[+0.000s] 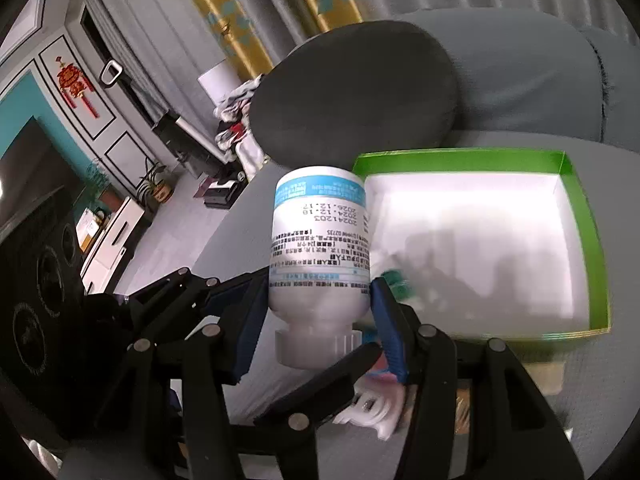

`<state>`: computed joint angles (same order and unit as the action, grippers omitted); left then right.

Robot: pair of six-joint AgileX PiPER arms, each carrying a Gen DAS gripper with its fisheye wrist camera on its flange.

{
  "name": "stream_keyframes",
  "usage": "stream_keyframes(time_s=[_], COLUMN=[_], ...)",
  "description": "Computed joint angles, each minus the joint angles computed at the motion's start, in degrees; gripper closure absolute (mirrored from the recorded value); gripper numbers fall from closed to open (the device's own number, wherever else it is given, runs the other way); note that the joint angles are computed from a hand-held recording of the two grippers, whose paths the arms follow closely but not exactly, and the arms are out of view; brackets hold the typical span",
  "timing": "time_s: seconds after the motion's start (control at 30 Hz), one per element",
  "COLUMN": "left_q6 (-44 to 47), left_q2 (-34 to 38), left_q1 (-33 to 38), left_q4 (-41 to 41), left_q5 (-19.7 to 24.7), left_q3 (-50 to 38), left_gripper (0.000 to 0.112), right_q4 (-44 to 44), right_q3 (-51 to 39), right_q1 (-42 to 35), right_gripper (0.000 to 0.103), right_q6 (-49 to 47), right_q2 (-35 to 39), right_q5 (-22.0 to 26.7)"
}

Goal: Organize rigid objects
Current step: 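Grasp the blue-labelled bottle with the right tool and lift it, then lower the blue-labelled bottle into the green box and open the right tool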

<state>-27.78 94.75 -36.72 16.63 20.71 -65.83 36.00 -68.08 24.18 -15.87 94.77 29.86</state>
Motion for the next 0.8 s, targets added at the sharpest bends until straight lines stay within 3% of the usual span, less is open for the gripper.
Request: stream_keyframes(time_s=[0.5,0.63,0.73,0.8], left_q6=[16.7,15.0,9.3,3.8], left_q2=[14.0,15.6,15.4,14.8], left_q1=[4.1,4.3,3.6,2.7], left_q4=[-16.5,-15.7,-9.8,-3.8], left_q5=[3.1,4.7,5.6,6.2], left_q3=[-12.2,-14.0,-14.0,-13.4], left_gripper=[0.043,0.043,0.037,0.037], right_q4=[2.6,1.2,-1.9,-4.9], right_q3=[-8.4,-8.5,-7.4,-6.6], right_q1=[-5.3,-5.4,-5.4,-5.2], right_gripper=[0.05,0.046,0.031,0.03], right_q6=[-3.9,-1.6,1.7,4.8], right_q2=[11.3,12.4,11.6,10.7], right_q5=[3.3,2.4,0.7,-0.2])
